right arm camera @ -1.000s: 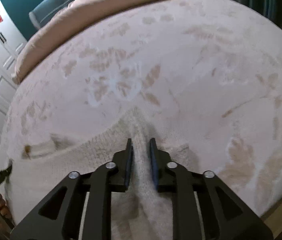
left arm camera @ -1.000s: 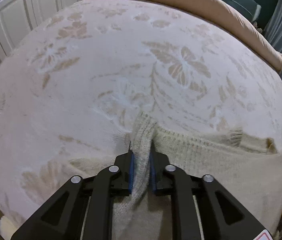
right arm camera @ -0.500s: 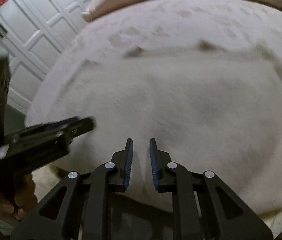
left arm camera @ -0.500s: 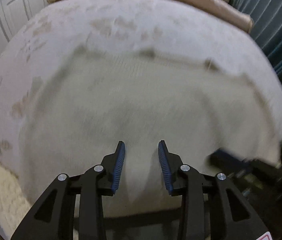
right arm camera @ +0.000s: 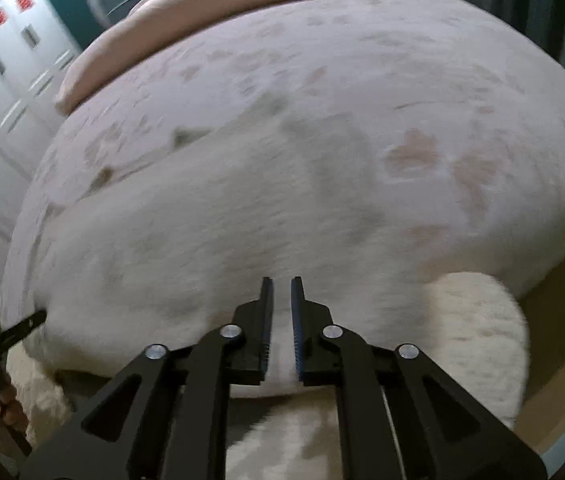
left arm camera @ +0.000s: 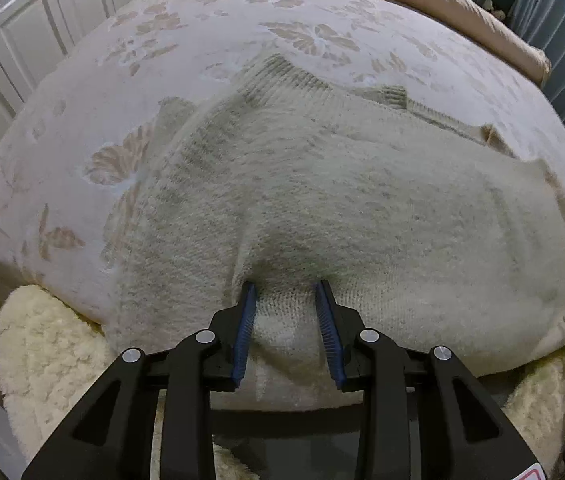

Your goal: Fold small clothes

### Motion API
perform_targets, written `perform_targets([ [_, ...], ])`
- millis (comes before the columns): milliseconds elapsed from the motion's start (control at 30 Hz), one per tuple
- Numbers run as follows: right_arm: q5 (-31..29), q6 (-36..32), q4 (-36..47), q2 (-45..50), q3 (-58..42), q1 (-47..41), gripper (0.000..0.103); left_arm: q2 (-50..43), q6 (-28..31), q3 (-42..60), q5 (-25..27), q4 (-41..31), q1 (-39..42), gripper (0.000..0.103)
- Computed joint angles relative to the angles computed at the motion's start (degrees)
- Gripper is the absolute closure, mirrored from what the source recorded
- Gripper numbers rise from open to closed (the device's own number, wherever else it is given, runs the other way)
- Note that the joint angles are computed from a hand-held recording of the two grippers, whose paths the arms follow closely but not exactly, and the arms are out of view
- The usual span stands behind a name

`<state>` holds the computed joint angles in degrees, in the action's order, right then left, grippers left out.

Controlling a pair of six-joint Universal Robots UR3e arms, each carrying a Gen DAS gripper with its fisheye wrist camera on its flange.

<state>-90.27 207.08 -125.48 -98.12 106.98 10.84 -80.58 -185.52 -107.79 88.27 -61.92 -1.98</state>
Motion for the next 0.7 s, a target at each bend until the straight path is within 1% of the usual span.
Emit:
perform_targets([
  [33,-0.96,0.08,-0.04,2.74,-1.02,0.81,0.093,0.03,0.0,0.2,0.68,-0.23,-0.38,0.071],
  [67,-1.73,0.99,2.56,5.81,-2.32,1.76,0.095,-0.25,-0.21,0.42,1.27,-0.12,-0.87,0.071],
  [100,-0.72,2.2,2.83,6.79,-2.24,0.95,0.095,-0.34,-0.36,0.49,1.42,-0.2,-1.0,0.071],
  [167,-0.8,3.69,3.49,6.63,-5.13,1.49,0.09,-0.75,-0.55,1.05,1.76,-0.51,-1.31,0.071],
  [233,-2.11,4.24,3.59,7.05,-8.58,3.52,0.09,-0.69,-0.9,0.86,1.79,-0.54,-1.38,0.071],
  [333,-1.65,4.04,3.4,11.13,-15.52,7.48,0.09,-0.81,-1.34,0.75,2.25,-0.26,-1.9,0.071],
  [367,-1.26,3.4,3.17,14.59,-19.05,9.06,0.09,-0.95,-1.64,0.81,2.6,-0.2,-2.31,0.071],
  [433,-1.21,2.49,2.98,19.09,-22.54,11.34,0.09,-1.27,-1.98,0.99,2.97,-0.06,-2.68,0.071],
  [500,0.23,1.51,3.42,24.86,-25.64,12.38,0.09,-1.14,-1.67,0.77,2.74,0.07,-2.37,0.071],
  [533,-0.01,1.82,3.87,26.94,-26.7,13.06,0.09,-1.1,-1.67,0.67,2.51,0.1,-2.18,0.071],
  [567,-2.41,2.23,3.62,29.19,-28.69,14.23,0.09,-1.12,-1.58,0.62,2.33,0.17,-2.01,0.071],
  [633,-3.84,3.3,7.61,29.81,-32.95,15.46,0.088,-0.9,-1.24,0.44,1.82,0.17,-1.52,0.071],
  [700,-2.19,3.86,7.62,29.36,-35.19,15.2,0.088,-0.42,-0.95,-0.36,1.07,0.64,-0.88,0.07],
])
